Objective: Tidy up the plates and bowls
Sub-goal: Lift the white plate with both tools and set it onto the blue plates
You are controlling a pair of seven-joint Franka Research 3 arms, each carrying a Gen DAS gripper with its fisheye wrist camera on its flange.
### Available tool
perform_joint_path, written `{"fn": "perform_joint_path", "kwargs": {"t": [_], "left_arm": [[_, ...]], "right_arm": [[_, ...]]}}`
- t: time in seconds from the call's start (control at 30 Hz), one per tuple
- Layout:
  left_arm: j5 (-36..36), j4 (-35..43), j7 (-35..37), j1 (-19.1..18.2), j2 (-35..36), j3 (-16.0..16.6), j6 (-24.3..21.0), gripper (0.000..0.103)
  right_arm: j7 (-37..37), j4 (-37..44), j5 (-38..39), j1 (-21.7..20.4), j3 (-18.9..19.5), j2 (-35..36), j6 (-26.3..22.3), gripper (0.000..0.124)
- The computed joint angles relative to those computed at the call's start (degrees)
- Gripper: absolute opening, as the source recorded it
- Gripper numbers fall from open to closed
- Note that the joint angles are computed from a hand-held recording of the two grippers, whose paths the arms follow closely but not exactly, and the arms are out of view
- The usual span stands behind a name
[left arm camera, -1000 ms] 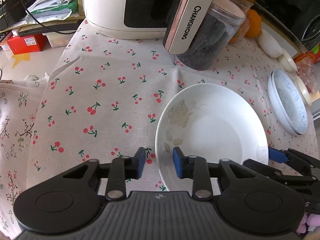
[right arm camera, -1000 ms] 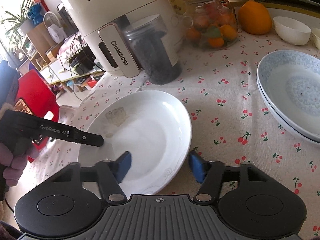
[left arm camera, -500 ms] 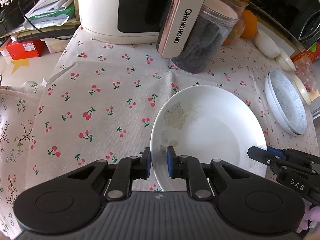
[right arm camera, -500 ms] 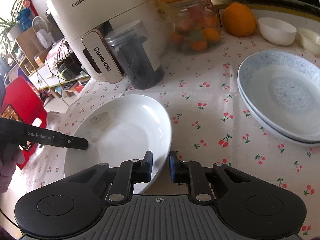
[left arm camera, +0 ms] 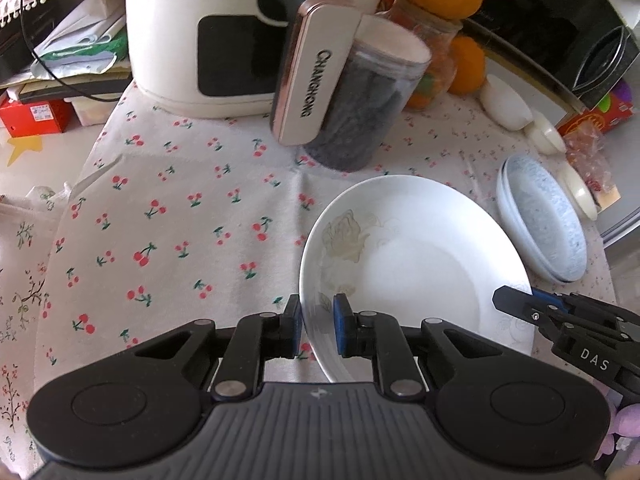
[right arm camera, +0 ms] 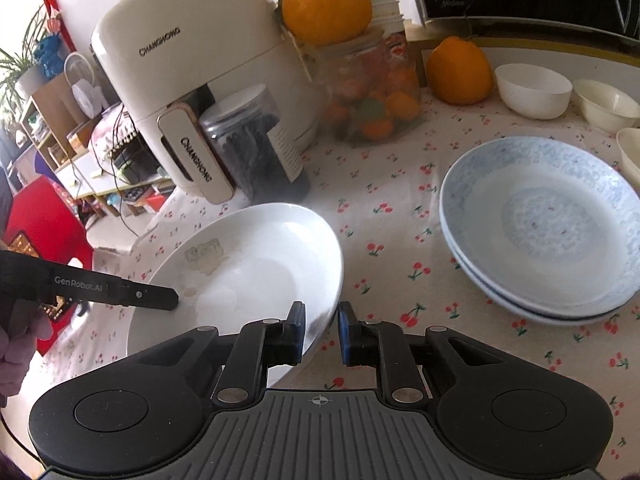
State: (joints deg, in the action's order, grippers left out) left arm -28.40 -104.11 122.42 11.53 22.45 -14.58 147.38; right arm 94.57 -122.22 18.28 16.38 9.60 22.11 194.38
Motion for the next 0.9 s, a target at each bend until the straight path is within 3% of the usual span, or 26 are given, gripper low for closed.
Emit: {"fn": "perform_joint_path", "kwargs": {"t": [0.53, 0.9], "left_arm": [[-5.16, 0.42, 2.2, -1.32, -0.61, -2.2, 1.49, 0.014], [-4.72, 1.36, 1.13, -4.01, -0.16, -3.07, 2.52, 0.014]], "right_arm": [[5.38, -3.68, -5.21, -8.79, 4.57, -3.2, 1.7, 0.018], [12.5, -6.67, -12.71, -16.13, 6.92, -5.61, 3.01, 0.018]]}}
